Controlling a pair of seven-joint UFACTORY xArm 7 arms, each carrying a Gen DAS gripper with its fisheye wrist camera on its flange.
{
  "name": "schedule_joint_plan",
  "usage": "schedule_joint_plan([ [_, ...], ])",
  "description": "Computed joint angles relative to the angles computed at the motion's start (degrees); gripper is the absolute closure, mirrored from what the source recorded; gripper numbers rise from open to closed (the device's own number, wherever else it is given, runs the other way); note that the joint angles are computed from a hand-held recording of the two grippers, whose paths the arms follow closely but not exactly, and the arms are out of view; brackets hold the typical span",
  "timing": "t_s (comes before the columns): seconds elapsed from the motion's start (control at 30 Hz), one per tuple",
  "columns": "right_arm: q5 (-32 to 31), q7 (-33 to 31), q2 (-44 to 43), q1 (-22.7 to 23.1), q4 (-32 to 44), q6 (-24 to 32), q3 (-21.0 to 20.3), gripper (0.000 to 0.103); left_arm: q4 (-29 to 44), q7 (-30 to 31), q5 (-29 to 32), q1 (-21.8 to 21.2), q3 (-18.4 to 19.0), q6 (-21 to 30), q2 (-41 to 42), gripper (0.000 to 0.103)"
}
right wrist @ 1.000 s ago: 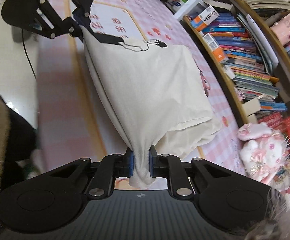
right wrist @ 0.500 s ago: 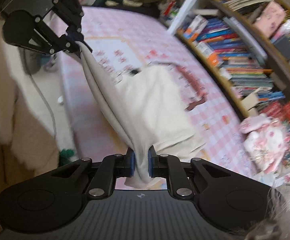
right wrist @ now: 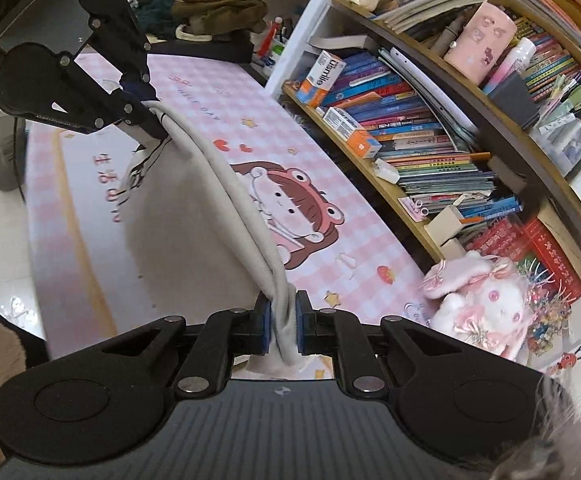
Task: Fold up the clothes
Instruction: 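Grasp the shirt ends with the left gripper while the right gripper grasps and lifts, then lift the folded cream shirt with both grippers and fold it over in half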
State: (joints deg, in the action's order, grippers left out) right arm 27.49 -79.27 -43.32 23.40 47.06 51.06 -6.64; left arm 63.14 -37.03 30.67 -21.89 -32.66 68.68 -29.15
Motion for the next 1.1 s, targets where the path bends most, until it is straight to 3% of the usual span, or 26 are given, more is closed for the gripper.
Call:
schedule_joint_plan([
  [0.3, -0.2, 0.2, 12.0, -0.8, 6.5, -1.9, 1.9, 0.092, -5.1, 7.4, -4.4, 0.0, 8.3, -8.7, 0.4, 0.095],
  [0.63, -1.7, 2.6, 24.1, -4.5, 13.0, -1.6, 6.4, 0.092, -7.0, 16.4, -8.9, 1.8, 13.5, -15.0, 4.9, 0.088],
  [0.73, -2.8, 3.8, 27.2, -5.5, 14.3, -2.1, 7.8, 0.090, -8.1, 14.9, -6.6, 3.6, 13.1, -16.6, 4.9, 0.071],
  [0.8, -3.1, 4.8, 28.1, -6.1, 13.6, -5.7, 8.8, 0.078, -8.6, 12.0, -4.2, 5.5, 12.3, -16.1, 4.5, 0.042],
  [0.83, -3.0, 5.4, 28.2, -6.3, 12.7, -8.8, 9.2, 0.078, -9.0, 10.0, -3.1, 6.4, 12.1, -15.7, 4.0, 0.037],
  [0.9, -4.8, 9.5, 28.1, -6.3, 10.1, -17.4, 10.0, 0.078, -10.6, 6.4, -3.7, 7.3, 12.9, -16.1, 1.8, 0.034],
  [0.93, -5.8, 12.1, 28.1, -8.5, 9.4, -20.9, 12.0, 0.078, -12.0, 4.9, -5.3, 7.3, 13.9, -17.5, 0.1, 0.034],
  [0.97, -5.7, 14.4, 28.1, -8.5, 9.2, -21.9, 11.6, 0.078, -13.3, 3.5, -6.9, 7.4, 14.8, -18.9, -1.5, 0.037],
  [1.0, -3.6, 16.0, 27.9, -6.3, 9.4, -20.6, 8.8, 0.078, -15.7, 2.0, -9.6, 7.0, 16.3, -22.0, -4.0, 0.038],
  [1.1, 4.1, 19.9, 27.5, -6.3, 11.8, -13.0, 5.9, 0.078, -22.9, -2.6, -18.2, 6.1, 18.8, -31.6, -10.1, 0.041],
])
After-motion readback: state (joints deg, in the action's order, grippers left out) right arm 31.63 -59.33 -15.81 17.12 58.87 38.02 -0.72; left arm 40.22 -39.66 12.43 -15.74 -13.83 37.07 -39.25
